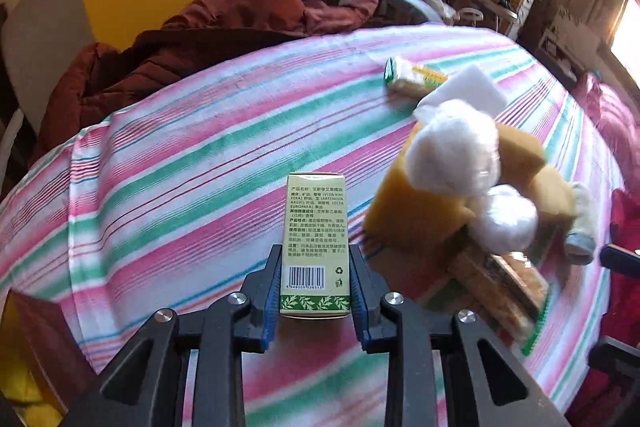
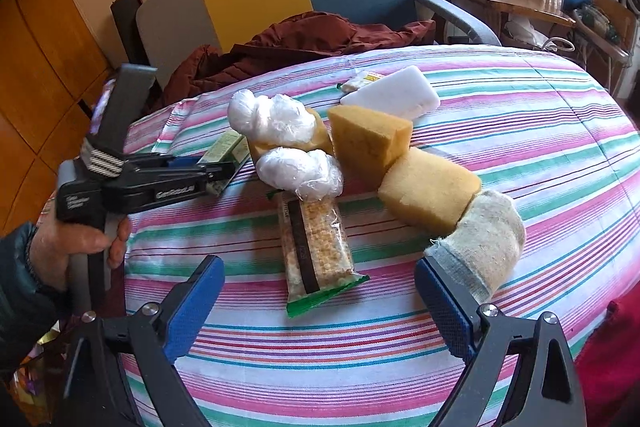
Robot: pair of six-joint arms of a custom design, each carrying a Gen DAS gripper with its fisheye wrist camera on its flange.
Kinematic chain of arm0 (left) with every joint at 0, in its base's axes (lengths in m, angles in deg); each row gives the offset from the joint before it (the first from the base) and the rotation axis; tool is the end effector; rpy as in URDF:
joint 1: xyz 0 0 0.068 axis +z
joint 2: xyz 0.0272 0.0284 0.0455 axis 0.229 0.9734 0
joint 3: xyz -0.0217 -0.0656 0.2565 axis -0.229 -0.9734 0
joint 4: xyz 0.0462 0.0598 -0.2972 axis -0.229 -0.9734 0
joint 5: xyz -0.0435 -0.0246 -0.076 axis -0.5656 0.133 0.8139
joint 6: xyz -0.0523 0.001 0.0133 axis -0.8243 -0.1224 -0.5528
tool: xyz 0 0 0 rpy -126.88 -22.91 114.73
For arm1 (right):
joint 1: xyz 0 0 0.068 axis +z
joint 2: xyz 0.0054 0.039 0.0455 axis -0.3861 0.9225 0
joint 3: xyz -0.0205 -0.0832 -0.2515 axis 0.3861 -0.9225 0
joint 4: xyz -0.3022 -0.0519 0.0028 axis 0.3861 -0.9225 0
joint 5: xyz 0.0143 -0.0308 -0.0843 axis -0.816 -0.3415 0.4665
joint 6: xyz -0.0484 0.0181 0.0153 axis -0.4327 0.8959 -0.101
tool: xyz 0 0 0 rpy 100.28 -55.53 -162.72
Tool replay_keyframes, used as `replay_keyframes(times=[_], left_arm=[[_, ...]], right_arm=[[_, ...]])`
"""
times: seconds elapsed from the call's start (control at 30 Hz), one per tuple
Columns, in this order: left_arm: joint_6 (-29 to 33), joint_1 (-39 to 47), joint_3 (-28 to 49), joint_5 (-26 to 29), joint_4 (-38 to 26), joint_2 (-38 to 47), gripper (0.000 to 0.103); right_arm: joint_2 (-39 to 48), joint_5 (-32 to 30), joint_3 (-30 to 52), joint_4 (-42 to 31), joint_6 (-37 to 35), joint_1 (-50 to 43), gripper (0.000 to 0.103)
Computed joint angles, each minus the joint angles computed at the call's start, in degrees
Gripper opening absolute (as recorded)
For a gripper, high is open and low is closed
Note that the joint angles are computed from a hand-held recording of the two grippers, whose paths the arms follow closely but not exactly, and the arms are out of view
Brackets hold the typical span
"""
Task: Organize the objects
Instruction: 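Grasp a white plastic-wrapped ball with the right gripper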
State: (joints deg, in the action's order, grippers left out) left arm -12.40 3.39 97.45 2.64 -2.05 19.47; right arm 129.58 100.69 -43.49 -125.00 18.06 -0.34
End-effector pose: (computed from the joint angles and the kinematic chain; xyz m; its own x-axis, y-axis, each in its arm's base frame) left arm 0.4276 -0.0870 0.2261 -0.5550 0.6728 -0.4892 0.7843 0.6192 -0.0381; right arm 0.2040 0.0725 0.2570 -0.6822 0.4629 -0.5660 0.4058 0.8836 0.2336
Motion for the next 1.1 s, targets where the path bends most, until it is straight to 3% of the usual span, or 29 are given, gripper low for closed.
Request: replay_keyframes(times=[0.23,0.37,0.57,0.6,0.63,0.67,1.1], left_arm=[[-1.61,3.89,-1.02,4.44,-3.20,-5.80,0.029],[-1.97,7.09,0.89,7.85,-6.30,-7.40,0.029],[-1.11,12.39,2.42,11.89,-10.56,-8.90,0.029],[-0.81,13.22,2.47,12.29,-11.17,-9.12,0.029],[-0.49,13.97,2.39,12.61,-11.73,-9.39,0.029],[-0.20,14.76,2.34,12.94,-12.28,-9.58,0.029],[3.91,24.47,1.89,17.22,-17.76,-11.81,0.029]], right_arm=[[6.60,-0.60,6.98,3.30,-4.18,-2.22,0.095],[16.01,-2.64,13.19,8.22,-9.14,-6.04,0.095],[29.21,-7.44,20.41,11.68,-11.17,-11.11,0.092],[30.38,-7.91,20.82,12.09,-11.25,-11.59,0.087],[31.17,-8.63,21.08,12.24,-11.41,-12.03,0.068],[32.67,-9.76,21.98,11.70,-11.78,-12.50,0.065],[21.74,-0.25,19.99,9.57,-11.39,-5.67,0.062]])
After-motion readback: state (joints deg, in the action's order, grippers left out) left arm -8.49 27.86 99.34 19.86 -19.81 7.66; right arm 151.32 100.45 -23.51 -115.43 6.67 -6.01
